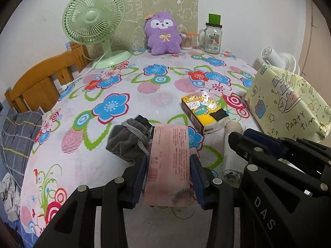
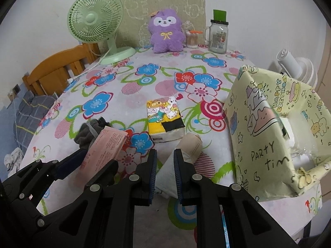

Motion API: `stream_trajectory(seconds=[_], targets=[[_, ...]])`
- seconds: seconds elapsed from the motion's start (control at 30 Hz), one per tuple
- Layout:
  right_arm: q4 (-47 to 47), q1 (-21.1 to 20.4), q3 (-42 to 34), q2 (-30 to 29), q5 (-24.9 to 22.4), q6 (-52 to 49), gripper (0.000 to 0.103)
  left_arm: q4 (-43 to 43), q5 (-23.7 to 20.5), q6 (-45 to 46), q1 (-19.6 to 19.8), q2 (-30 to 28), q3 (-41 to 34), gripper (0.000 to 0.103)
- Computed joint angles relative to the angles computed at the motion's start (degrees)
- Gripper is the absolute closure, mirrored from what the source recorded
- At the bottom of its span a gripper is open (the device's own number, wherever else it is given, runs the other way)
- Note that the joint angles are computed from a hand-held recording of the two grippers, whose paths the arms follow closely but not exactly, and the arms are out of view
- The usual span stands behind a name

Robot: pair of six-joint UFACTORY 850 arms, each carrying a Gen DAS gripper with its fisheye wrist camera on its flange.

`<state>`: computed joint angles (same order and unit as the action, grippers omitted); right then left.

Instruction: Organize soft objects

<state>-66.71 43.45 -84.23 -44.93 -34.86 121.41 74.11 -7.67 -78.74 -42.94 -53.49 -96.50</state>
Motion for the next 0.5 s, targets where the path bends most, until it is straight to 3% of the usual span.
stream_trajectory(seconds=[0.27, 0.5], targets=[[-1.92, 0.81, -0.11, 1.78, -2.89, 0.64, 0.083, 23.1, -0.36, -23.28, -0.18, 3.17, 2.79, 0.061], [-2.89, 0.95, -0.34, 2.84, -4.27, 0.49, 0.083, 31.38, -0.12, -31.45, -0.01, 4.56, 3.34, 0.063]])
